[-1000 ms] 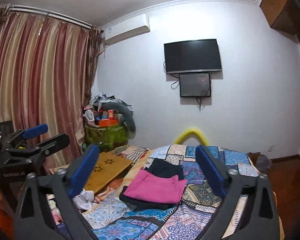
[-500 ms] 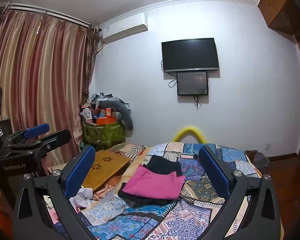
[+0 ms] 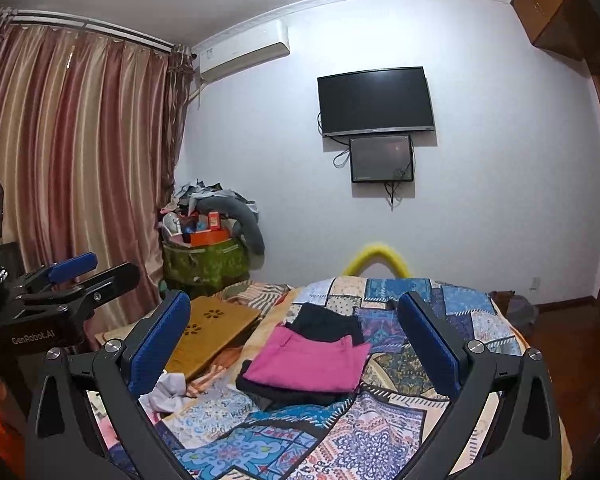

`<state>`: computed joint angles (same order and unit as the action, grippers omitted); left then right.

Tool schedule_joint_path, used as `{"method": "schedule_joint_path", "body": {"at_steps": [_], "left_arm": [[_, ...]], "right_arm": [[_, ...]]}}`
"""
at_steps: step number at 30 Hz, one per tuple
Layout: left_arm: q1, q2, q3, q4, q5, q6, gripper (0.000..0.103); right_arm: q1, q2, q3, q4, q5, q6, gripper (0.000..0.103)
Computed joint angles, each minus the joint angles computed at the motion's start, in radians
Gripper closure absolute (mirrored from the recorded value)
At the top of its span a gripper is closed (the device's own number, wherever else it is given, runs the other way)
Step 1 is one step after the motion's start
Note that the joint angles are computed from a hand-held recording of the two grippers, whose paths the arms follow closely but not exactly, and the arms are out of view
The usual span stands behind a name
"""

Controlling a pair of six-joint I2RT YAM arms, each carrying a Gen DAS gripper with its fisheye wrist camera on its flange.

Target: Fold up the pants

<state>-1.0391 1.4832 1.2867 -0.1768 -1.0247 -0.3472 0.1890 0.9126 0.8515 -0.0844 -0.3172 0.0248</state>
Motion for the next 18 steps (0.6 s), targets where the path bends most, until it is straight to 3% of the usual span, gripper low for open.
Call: {"method": "schedule_joint_path", "body": {"at_steps": [18], "left_arm": [[0.017,-0.007,-0.017,0.005,0.025,-0.012,0.0]], "right_arm": [[-0.008,0.009,0.02,-0.033,0.004,0.003,0.0]]}}
